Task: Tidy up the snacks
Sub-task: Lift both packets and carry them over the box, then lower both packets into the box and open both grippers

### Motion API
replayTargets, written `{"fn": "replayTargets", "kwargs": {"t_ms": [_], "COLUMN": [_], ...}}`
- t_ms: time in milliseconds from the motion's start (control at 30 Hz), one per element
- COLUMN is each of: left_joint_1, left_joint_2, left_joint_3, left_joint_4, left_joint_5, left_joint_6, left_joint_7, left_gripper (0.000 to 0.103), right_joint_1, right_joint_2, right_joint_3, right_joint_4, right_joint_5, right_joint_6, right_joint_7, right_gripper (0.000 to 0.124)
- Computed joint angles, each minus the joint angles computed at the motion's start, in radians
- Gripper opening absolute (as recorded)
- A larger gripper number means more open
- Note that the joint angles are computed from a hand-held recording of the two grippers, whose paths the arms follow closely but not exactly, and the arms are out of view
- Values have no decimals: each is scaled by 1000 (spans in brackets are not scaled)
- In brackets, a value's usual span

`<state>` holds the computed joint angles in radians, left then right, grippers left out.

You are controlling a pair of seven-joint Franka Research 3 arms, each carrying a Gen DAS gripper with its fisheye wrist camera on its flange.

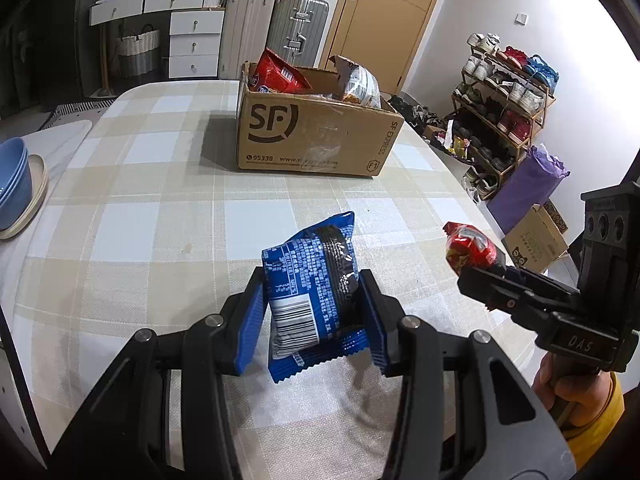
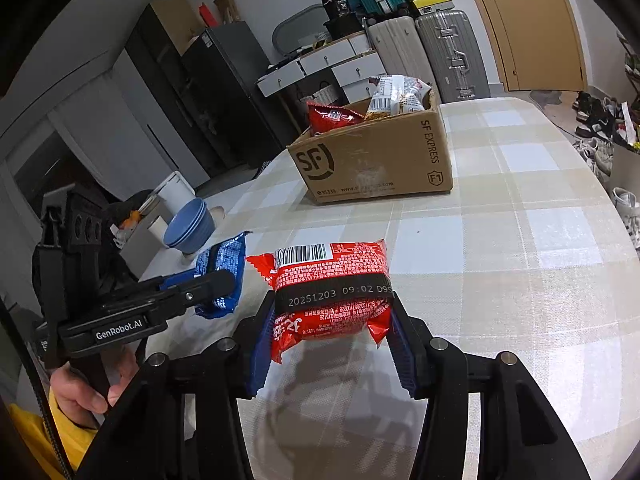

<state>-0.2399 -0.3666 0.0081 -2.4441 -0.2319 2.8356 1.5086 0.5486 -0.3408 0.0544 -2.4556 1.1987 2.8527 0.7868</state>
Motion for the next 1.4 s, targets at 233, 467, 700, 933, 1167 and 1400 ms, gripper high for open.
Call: {"fn": "replayTargets", "kwargs": {"t_ms": [233, 467, 700, 933, 1167, 1400], "left_joint_1": [-9, -19, 21, 103, 201, 280], "left_joint_2": [-5, 26, 120, 282, 541, 747], "left_joint_3": [9, 40, 34, -20, -94, -192], "left_joint_4": [-4, 57, 220, 474, 838, 1083], "left_joint_5": [-15, -57, -131, -145, -138, -90], "left_joint_6": [-3, -24, -47, -99, -245, -341], "left_joint_7": [17, 74, 160, 223, 223, 260], "left_gripper": [41, 41, 41, 41, 41, 41], "right_joint_1": [11, -11, -63, -129, -213, -263], "right_joint_2": [-6, 23, 97, 233, 442, 722], "right_joint_3": [-9, -12, -17, -11, 24, 64], "right_joint_4": [6, 78, 233, 464, 768, 1188], "right_joint_5": [72, 84, 52, -41, -190, -434], "right_joint_6": [-6, -26, -73, -144, -214, -387], "right_joint_7": [-55, -101, -119, -95, 51, 248], "right_gripper": [51, 51, 51, 51, 51, 51]}}
